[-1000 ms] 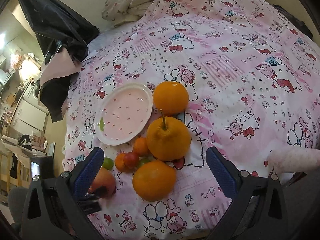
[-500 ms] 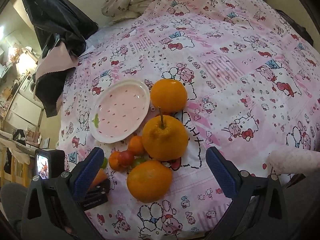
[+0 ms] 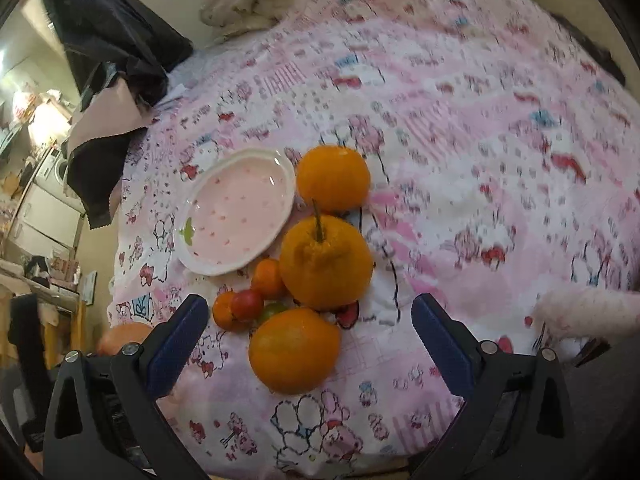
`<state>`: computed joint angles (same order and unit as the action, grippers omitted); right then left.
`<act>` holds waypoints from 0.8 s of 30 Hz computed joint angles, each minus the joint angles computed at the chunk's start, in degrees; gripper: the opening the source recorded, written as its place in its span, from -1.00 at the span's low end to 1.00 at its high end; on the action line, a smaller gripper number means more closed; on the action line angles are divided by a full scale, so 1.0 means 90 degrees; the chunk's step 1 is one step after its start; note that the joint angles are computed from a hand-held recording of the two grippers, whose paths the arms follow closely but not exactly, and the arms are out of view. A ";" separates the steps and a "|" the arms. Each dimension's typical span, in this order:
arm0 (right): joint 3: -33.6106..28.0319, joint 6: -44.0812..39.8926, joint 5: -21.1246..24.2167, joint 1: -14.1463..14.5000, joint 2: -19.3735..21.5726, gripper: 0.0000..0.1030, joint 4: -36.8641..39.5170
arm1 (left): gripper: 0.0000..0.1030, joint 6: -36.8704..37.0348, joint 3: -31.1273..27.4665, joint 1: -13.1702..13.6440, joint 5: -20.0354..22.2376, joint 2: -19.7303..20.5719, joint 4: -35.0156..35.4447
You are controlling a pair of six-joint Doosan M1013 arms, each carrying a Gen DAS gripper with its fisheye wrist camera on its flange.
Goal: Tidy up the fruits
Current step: 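Lower the left tool onto the red apple and close its fingers, then lift the apple with the left tool while the right tool grasps a large orange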
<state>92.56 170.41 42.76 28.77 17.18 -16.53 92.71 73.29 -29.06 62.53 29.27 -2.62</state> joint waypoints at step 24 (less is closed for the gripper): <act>-0.0058 -0.1155 -0.0341 -0.0253 0.0681 0.53 0.2920 | 0.61 -0.0366 -0.0200 0.0222 -0.0016 0.0182 -0.0241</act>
<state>92.04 160.02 39.70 26.50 23.31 9.75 89.42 71.49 -27.06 62.39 30.91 -4.79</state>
